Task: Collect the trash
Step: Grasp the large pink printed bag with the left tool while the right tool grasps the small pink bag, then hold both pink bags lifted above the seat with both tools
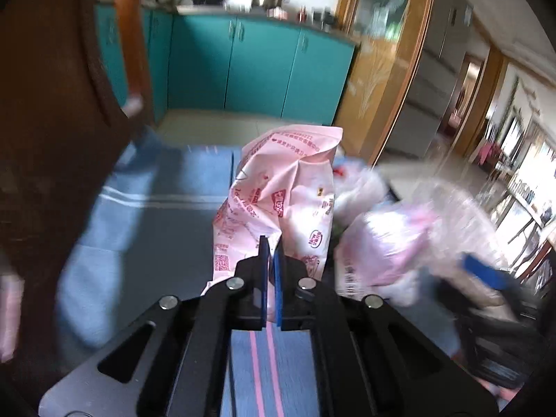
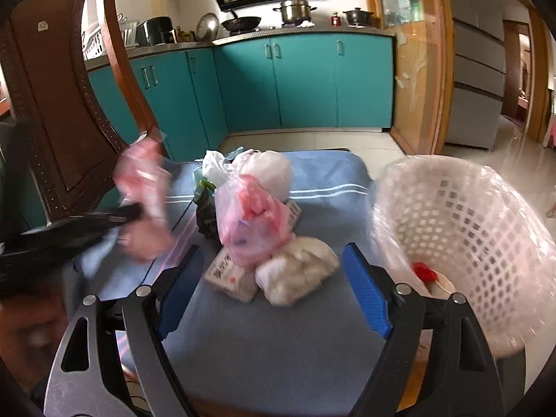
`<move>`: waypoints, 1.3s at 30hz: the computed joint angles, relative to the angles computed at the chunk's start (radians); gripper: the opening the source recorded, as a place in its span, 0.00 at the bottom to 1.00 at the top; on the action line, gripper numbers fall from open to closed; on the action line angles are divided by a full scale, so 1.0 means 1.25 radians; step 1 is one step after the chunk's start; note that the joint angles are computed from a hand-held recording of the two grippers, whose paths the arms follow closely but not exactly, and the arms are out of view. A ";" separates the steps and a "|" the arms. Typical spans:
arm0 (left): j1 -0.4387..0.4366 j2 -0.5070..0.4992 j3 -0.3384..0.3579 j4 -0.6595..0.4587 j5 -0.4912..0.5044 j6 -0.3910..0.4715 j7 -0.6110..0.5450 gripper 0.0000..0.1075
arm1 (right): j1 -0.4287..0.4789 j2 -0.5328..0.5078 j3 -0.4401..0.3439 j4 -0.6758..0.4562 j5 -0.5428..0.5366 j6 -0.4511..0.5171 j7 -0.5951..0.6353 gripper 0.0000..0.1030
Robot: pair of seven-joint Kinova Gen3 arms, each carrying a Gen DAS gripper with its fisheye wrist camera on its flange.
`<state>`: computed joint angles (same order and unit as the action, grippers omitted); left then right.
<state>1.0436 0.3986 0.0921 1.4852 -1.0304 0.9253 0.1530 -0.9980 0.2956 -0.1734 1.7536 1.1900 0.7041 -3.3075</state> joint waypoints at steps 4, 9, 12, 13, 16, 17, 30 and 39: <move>0.148 -0.057 -0.046 0.044 -0.113 0.121 0.130 0.03 | 0.000 0.069 0.014 -0.089 -0.048 0.005 0.118 0.78; 0.201 -0.044 0.033 0.078 -0.194 0.276 0.269 0.03 | 0.073 0.135 -0.086 -0.150 -0.008 0.061 0.160 0.49; 0.175 -0.033 0.090 0.072 -0.194 0.303 0.264 0.03 | 0.104 0.085 -0.113 -0.095 0.036 0.021 0.082 0.44; 0.167 -0.033 0.098 0.072 -0.190 0.297 0.258 0.03 | 0.085 0.050 -0.092 -0.062 0.055 0.006 0.049 0.44; 0.153 -0.031 0.106 0.070 -0.183 0.289 0.255 0.03 | 0.001 -0.061 -0.007 0.042 0.093 -0.033 -0.049 0.44; 0.146 -0.033 0.106 0.072 -0.179 0.281 0.256 0.03 | -0.036 -0.098 0.020 0.077 0.106 -0.030 -0.081 0.44; 0.138 -0.017 0.101 0.049 -0.159 0.258 0.211 0.03 | -0.024 -0.160 -0.105 0.185 0.162 0.043 -0.224 0.44; 0.138 -0.001 0.085 0.035 -0.122 0.240 0.178 0.03 | 0.014 -0.135 -0.137 0.152 0.114 0.038 -0.158 0.44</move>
<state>1.2157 0.3972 0.1985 1.5288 -1.1825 1.2248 0.3750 -0.9809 0.1267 -0.3441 1.9435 1.3323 0.7522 -3.5052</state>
